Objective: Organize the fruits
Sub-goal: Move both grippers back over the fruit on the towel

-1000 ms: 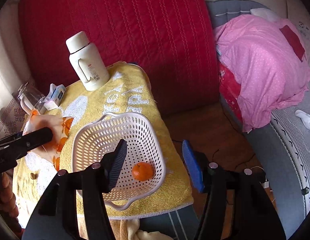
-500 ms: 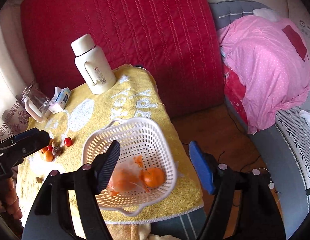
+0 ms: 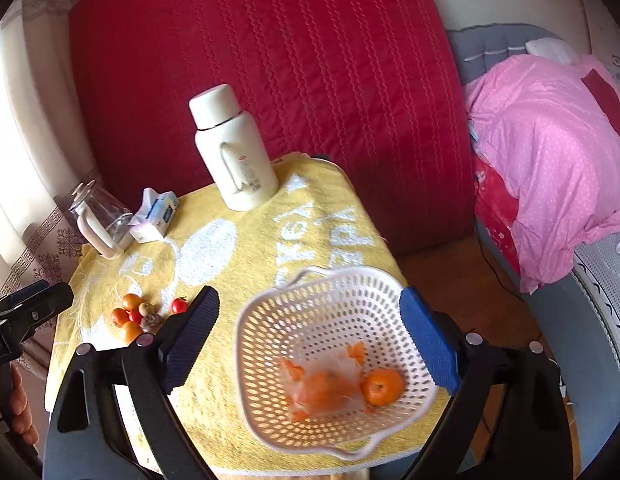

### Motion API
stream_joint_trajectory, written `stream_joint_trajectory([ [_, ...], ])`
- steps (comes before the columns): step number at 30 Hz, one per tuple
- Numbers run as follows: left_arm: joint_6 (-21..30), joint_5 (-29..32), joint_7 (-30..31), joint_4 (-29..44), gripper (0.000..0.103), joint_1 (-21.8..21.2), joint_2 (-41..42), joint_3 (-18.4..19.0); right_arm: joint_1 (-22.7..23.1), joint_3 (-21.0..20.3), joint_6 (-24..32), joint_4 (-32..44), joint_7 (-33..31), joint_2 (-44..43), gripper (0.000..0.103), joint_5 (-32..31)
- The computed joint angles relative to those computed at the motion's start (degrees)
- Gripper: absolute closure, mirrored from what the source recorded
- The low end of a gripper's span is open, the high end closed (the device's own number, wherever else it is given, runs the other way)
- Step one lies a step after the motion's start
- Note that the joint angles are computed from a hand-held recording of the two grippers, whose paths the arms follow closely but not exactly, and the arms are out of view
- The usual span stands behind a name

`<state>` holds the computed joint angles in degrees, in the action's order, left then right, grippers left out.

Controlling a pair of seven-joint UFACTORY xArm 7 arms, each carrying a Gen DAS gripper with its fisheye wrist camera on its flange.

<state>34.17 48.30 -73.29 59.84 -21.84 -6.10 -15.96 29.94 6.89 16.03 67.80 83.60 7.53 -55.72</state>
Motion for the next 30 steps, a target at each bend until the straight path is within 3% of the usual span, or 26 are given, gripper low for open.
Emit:
stream_joint_trajectory([
  [7,0.6,-2.2,-1.0,-8.8,0.005,4.7,-10.1,0.3,3.2,-0.2,-0.1,6.9,-2.0,4.3,0.010,1.1],
  [18,-0.4,-10.0,2.6,-21.5,0.005,13.4,-22.0,0.0,10.0,-2.3,2.7,15.6,-9.6,10.9,0.010,8.4],
  [30,-9.3,-18.7,11.5,-29.8,0.006,18.0,-21.6,0.9,14.5,-3.3,6.8,21.3,-16.5,15.4,0.010,15.1],
])
